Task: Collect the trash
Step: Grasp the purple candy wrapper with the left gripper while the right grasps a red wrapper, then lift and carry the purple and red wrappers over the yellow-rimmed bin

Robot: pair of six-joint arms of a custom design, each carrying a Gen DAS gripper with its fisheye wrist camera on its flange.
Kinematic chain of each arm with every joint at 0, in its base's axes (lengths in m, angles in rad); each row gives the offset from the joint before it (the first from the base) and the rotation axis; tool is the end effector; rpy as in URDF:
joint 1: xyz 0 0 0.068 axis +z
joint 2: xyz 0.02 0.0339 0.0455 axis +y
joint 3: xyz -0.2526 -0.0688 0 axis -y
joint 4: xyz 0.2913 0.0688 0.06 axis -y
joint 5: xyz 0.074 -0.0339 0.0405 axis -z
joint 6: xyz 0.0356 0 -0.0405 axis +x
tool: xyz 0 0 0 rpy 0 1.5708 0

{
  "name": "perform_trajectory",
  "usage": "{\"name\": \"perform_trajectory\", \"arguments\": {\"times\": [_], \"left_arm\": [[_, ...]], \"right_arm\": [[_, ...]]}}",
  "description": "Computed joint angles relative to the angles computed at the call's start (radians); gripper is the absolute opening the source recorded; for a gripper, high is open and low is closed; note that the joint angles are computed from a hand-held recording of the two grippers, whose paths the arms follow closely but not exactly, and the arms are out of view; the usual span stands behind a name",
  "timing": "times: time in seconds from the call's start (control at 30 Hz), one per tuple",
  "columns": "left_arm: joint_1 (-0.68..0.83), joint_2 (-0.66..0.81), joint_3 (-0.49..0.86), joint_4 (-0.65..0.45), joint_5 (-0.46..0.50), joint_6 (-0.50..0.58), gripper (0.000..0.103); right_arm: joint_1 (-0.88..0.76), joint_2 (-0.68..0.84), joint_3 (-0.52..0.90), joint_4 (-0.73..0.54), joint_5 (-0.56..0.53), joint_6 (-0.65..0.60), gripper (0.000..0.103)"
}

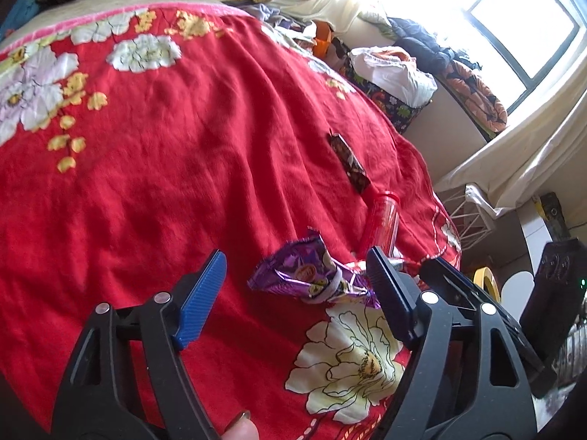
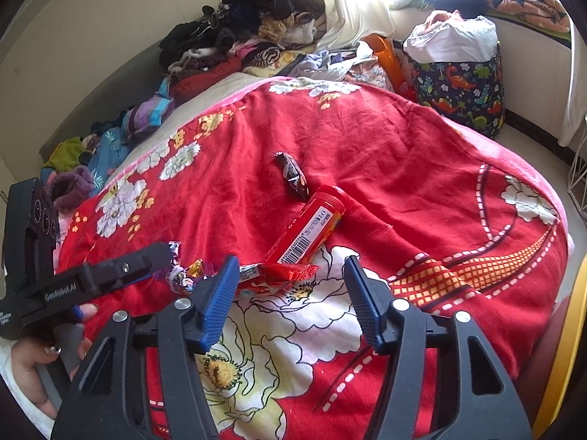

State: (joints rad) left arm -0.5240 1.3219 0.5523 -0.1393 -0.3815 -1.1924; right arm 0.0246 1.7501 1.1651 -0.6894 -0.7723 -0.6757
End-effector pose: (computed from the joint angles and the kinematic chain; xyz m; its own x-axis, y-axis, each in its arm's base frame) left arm 0.2443 -0.1259 0.1143 -0.4997 -0.7073 -0.5000 -0.5363 0.7059 -0.4626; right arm 0.3694 0.0339 0.1561 -0.6076 -0.4631 -0.6453 -0.7707 0.5401 0.3380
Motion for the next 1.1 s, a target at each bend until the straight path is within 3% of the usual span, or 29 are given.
{"name": "perform_trajectory", "arguments": {"times": [0.27, 0.4, 0.63, 0.7, 1.1], "left_arm": [[0.001, 0.064, 0.011, 0.057, 0.042, 0.008, 0.057], [0.002, 0.075, 0.013, 0.059, 0.046, 0.003, 0.048], [0.002, 0.071, 0.013, 0.055, 0.042, 0.014, 0.044], [0.004, 0.059, 0.01, 0.05, 0.04, 0.019, 0.043], [-0.017, -0.007, 0.04, -0.006, -0.016, 0.063, 0.042]], "right_arm": [[0.016, 0.102, 0.079, -0.063, -0.017, 0.014, 0.045], [0.017, 0.135, 0.109, -0.119, -0.047, -0.008, 0.031], [0.006, 0.118, 0.088, -0.121, -0.068, -0.02, 0.019], [-0.003, 0.107, 0.079, -0.116, -0.074, -0.026, 0.009], [-0.063, 0.045, 0.061, -0.112, -0.104, -0.04, 0.009]]}}
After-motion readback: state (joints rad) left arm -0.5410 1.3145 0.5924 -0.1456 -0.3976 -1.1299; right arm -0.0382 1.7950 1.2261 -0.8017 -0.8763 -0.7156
